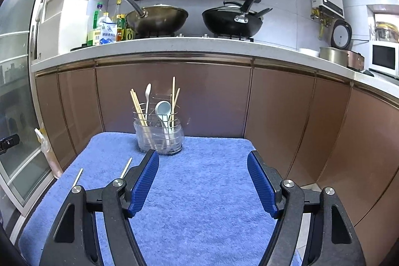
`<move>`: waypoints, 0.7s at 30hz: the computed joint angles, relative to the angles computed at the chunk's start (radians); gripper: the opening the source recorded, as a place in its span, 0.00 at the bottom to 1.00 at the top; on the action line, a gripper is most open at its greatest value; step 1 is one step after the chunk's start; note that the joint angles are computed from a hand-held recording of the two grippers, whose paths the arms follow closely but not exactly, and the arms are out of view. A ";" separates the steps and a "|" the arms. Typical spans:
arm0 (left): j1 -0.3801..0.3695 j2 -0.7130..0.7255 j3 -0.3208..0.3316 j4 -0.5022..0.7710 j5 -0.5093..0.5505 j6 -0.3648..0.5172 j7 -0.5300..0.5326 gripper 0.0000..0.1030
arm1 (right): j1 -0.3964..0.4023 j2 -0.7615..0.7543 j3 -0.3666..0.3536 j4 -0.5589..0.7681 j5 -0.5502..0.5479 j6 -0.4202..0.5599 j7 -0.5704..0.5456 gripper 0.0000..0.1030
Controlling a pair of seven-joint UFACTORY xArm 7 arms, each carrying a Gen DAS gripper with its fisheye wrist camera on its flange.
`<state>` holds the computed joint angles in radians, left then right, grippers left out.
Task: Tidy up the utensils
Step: 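Withdraw both open grippers from the holder back above the towel, then close the left gripper on a chopstick while the right gripper grasps the last chopstick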
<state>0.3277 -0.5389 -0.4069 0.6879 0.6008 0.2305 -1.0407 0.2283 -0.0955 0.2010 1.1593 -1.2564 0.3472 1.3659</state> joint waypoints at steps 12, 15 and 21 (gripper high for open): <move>-0.147 0.211 0.128 0.108 -0.042 0.038 0.130 0.49 | 0.079 0.138 -0.035 0.100 0.206 0.035 -0.260 0.70; -0.240 0.276 0.211 0.147 -0.137 0.069 0.226 0.49 | 0.105 0.187 -0.048 0.140 0.302 0.038 -0.372 0.68; -0.369 0.392 0.331 0.247 -0.379 0.156 0.477 0.49 | 0.119 0.309 -0.037 0.255 0.651 0.042 -0.726 0.60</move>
